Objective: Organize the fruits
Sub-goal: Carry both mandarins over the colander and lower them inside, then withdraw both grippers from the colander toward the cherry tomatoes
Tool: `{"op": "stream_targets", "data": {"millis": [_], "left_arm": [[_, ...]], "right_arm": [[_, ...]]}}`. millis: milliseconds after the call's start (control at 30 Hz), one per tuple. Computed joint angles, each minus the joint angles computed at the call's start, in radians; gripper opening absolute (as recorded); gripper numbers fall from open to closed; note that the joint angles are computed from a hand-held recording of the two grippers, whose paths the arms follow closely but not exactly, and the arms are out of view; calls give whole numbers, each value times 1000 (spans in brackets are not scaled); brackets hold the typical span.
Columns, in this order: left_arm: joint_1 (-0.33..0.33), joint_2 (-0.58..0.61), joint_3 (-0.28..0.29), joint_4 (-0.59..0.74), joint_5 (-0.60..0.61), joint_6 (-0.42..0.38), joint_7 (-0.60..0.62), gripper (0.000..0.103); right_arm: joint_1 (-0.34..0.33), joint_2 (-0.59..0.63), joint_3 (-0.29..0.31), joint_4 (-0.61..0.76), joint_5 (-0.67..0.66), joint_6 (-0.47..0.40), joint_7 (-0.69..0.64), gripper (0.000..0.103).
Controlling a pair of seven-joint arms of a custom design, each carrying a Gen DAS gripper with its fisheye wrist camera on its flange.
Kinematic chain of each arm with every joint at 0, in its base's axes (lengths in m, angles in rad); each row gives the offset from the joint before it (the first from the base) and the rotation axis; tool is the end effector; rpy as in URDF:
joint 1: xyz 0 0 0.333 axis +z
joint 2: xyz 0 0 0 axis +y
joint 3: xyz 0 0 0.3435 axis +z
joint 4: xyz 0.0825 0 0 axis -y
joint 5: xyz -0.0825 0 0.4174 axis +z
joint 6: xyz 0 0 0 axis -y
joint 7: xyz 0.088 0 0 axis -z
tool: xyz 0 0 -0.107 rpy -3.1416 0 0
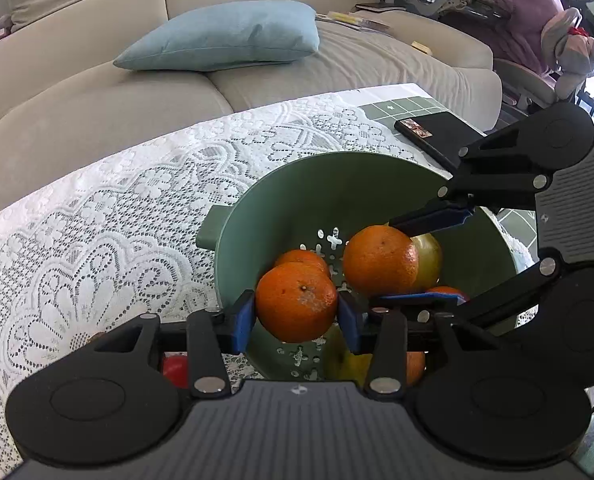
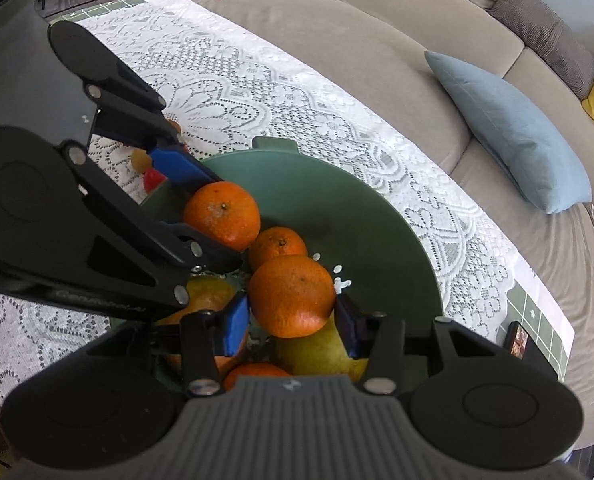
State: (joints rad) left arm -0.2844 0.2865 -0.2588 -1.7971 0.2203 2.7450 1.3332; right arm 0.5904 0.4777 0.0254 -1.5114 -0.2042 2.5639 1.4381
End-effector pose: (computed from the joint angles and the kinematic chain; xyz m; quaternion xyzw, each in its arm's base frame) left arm 0.6158 -0.3610 0.4818 -0.5038 0.7974 -0.2883 0.1647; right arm 0.6355 0.4489 0.4638 -0.9002 0.3236 -0.2080 0.2041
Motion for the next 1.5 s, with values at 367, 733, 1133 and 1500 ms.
{"op": "stream_targets", "data": {"millis": [367,733,1133,1500], "left_arm": [[20,-46,-18,-41,-63,34,39,61],[-1,-142,34,-133,55,115,-122,62],[33,-275,77,-269,476,225,-584,62],[143,-367,44,-378,756,261,-899,62]], "right_arm": [[12,-5,-8,18,-26,-33,6,52],[54,-44,-43,-14,-115,30,178,78],[182,-99,-153,-146,-394,312,636,85],[426,-43,-412,-167,-645,516,1220,86]]}}
